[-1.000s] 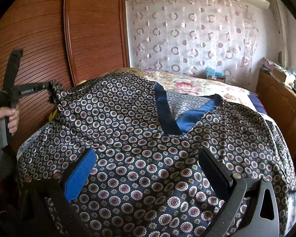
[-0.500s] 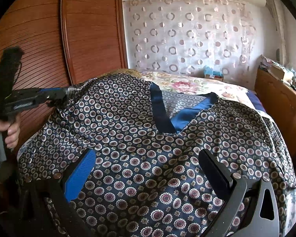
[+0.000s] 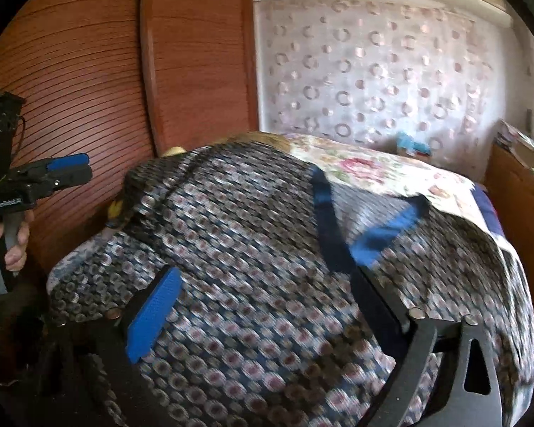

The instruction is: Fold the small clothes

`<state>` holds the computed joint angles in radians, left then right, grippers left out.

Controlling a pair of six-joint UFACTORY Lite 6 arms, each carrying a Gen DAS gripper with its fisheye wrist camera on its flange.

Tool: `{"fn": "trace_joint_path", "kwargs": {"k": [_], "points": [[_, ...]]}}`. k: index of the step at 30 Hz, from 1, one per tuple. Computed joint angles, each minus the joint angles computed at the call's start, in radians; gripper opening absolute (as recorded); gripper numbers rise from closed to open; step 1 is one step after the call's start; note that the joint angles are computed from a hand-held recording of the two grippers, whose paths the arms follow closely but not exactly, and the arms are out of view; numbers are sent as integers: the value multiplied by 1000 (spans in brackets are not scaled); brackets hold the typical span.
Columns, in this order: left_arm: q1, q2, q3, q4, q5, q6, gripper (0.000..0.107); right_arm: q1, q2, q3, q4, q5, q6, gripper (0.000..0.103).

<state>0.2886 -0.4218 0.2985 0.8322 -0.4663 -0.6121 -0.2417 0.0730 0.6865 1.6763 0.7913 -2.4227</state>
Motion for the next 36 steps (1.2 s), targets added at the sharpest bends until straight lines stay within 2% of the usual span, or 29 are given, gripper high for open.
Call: {"fn": "trace_joint_path", "kwargs": {"k": [7,13,18,22,23,24,26,28,33,36], "points": [[179,14,-3,106,-72,-67,76,267,138,255,-61,-67,152,72],[266,6,-20,124,-107,-54,76,479,356,553,-192,-121,378,70],[301,37,-17,136,-127,-49,76,629,540,752,-281,-267,496,70],[293,43,-24,120,-129,-29,76,712,662,876,-406,-436,593,55],[290,40,-28,117,-127,-26,76,729,685,898,-449,-485,612,42],[280,41,-33,100,-124,-12,76,736,700,912,-491,-502,641,36],[257,52,-37,60,-119,20,76,740,736,959,-535,-494,688,17],[244,54,-44,46,-119,31,76,719,725,957,-484,-454,655,7],[178,73,-44,-27,-105,79,76,610,647,880,-174,-293,460,6],[139,90,-40,-71,-99,110,76,542,601,817,-41,-247,395,6]]}}
